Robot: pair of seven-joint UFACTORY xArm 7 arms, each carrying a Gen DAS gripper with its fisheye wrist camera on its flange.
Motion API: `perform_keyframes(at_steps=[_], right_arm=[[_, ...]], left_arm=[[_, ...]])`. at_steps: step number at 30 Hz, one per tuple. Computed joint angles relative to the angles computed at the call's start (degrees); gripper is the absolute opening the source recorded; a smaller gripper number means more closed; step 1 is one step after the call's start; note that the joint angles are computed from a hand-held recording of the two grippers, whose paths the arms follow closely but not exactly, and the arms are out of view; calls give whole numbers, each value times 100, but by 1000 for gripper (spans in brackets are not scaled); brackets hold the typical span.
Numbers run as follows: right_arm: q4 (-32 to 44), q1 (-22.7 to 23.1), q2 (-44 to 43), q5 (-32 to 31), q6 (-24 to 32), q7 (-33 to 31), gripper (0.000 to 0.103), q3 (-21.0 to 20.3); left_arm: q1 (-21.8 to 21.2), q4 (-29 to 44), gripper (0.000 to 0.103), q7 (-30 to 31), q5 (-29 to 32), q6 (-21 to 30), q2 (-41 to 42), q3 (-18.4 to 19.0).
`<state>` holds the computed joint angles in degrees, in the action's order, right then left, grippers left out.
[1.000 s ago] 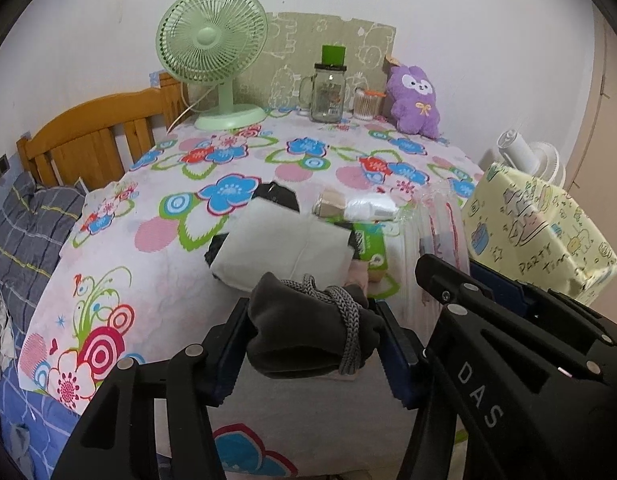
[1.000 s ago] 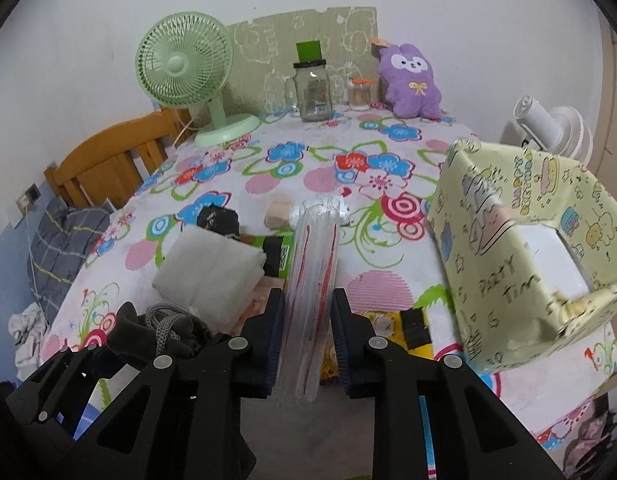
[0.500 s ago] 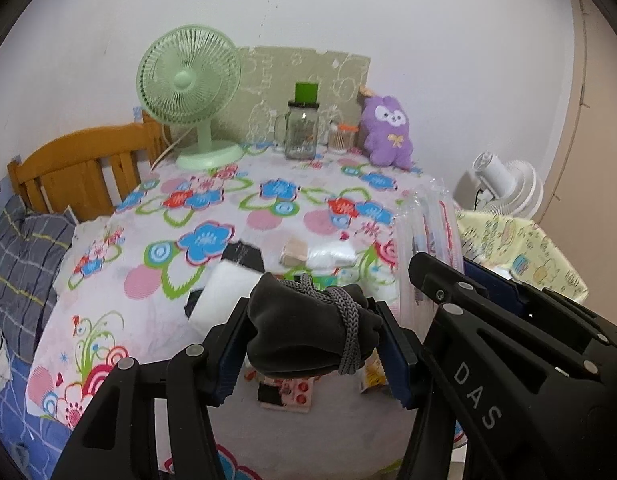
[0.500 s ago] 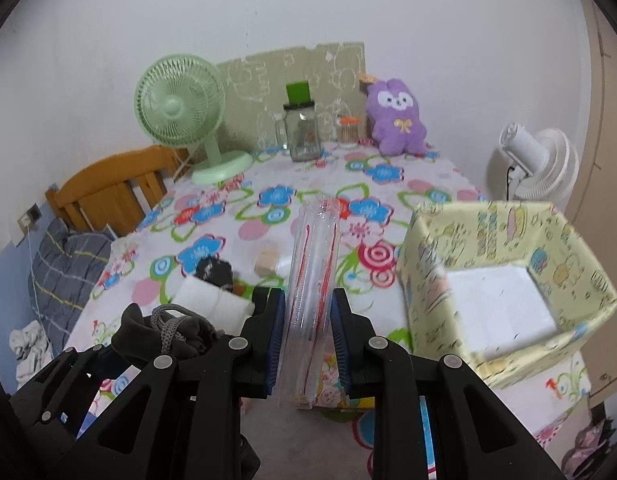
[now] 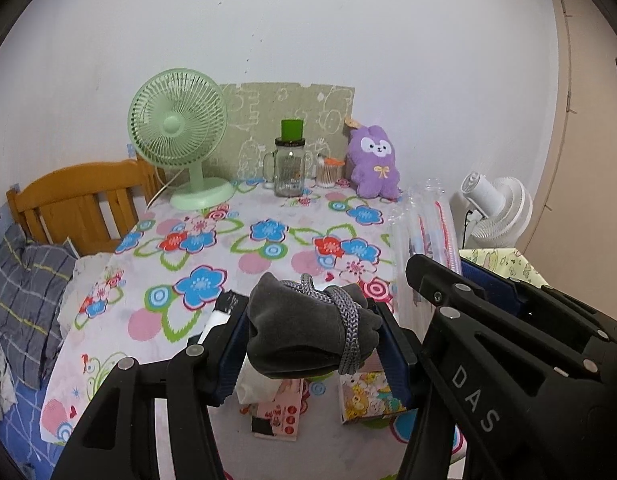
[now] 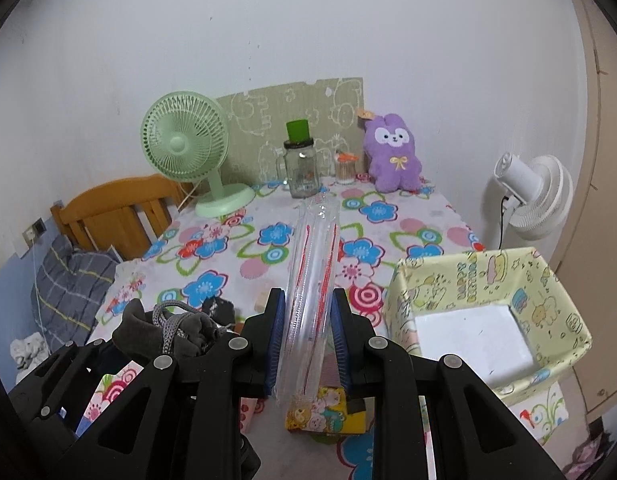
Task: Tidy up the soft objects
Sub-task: 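Close left gripper on the grey sock while right gripper grasps the clear straw bag, then carry the grey sock and straw bag over the yellow-green box with both tools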
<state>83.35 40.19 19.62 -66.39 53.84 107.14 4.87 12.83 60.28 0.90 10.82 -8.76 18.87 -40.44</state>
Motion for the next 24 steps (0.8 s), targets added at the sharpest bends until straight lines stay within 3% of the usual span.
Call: perform_keyframes(at_steps=[11,24], right_arm=[[-359,-197,-354,-173,-118,108,26,39],[-1065,-657,-940,-351,-237,276,26,253]], left_arm=[[-521,265,61,55,-113,79,44,295],[-1716,585,61,207,-427,91,103,1123]])
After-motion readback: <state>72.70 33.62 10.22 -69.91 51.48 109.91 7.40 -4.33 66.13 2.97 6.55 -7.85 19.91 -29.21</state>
